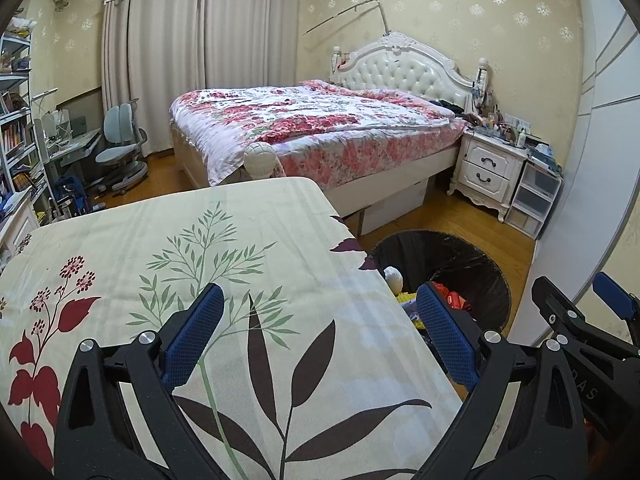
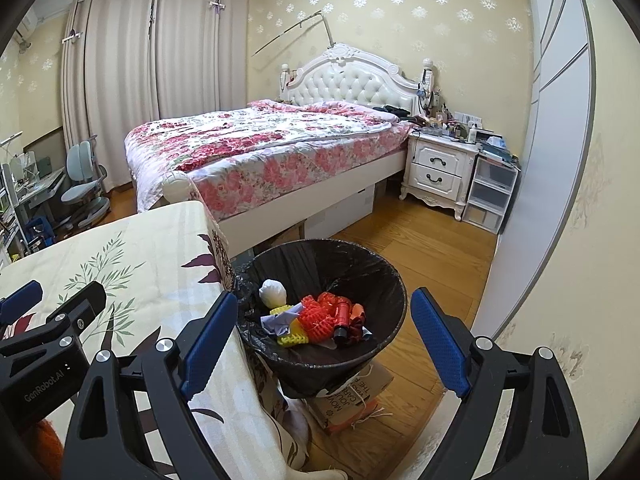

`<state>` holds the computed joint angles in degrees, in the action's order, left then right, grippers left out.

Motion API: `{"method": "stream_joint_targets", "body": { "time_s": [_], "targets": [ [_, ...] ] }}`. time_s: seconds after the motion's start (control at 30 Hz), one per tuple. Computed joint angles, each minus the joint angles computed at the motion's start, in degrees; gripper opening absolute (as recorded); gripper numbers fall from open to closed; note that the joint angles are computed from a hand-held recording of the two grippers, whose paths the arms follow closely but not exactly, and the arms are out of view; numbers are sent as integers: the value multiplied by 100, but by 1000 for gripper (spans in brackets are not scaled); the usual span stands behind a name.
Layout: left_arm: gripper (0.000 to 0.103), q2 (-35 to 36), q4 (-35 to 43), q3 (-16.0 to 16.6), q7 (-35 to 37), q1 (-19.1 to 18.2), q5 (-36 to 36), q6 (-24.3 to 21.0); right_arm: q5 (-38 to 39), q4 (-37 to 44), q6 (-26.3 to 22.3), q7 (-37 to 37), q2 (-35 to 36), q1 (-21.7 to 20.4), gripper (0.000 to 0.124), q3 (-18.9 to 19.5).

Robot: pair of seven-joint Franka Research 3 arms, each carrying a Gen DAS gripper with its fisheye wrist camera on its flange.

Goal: Collect trash

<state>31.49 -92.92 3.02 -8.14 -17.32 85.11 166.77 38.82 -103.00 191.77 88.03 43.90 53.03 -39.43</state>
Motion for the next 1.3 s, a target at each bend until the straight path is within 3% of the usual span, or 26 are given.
{"method": "stream_joint_targets", "body": {
  "time_s": [1.3],
  "targets": [
    [95,-44,-72,-57,-104,47,125,-10,85,-12,13,-43,13,80,86,-43]
  ]
}}
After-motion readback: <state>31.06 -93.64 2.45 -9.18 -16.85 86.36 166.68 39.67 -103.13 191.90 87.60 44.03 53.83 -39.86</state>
